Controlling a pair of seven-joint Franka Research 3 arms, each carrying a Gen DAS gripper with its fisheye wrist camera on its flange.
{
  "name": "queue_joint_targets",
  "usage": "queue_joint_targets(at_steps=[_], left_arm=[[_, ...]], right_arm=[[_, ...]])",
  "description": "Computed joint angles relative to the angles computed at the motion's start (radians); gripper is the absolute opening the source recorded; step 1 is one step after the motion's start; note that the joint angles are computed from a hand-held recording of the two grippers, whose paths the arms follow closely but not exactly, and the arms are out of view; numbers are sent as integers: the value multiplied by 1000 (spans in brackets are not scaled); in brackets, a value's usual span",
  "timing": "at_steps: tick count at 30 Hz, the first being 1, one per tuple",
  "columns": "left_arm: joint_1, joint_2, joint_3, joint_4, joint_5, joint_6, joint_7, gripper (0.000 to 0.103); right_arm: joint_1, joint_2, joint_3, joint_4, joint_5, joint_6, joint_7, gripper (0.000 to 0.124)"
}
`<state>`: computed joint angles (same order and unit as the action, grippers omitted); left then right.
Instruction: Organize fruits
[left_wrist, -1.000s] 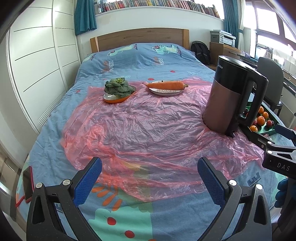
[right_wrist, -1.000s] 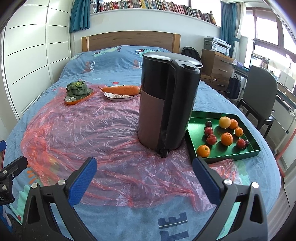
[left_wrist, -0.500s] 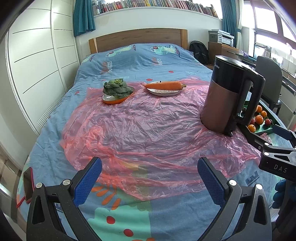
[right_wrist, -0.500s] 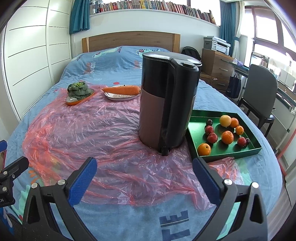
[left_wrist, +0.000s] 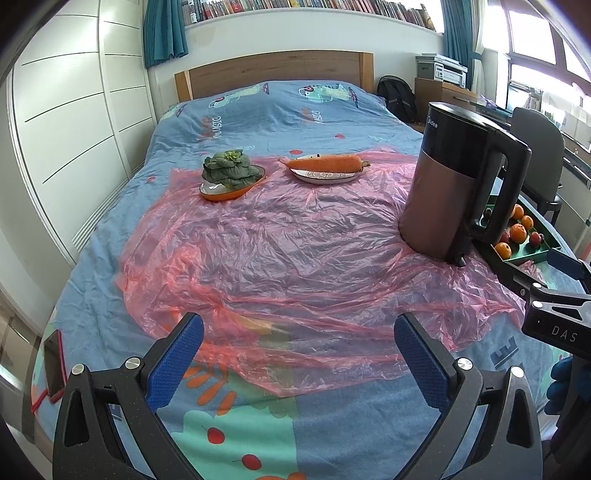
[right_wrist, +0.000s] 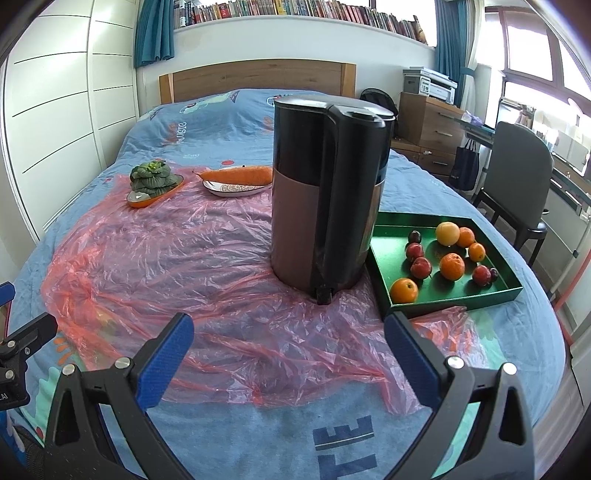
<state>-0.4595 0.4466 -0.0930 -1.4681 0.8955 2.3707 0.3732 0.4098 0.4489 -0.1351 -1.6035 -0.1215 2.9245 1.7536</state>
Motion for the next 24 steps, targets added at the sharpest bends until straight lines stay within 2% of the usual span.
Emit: queue_joint_targets(at_steps=[24], left_arm=[[-4, 20, -2, 26, -24, 8, 8, 101]], right_arm=[[-7, 3, -3, -1, 4, 0, 0, 103]])
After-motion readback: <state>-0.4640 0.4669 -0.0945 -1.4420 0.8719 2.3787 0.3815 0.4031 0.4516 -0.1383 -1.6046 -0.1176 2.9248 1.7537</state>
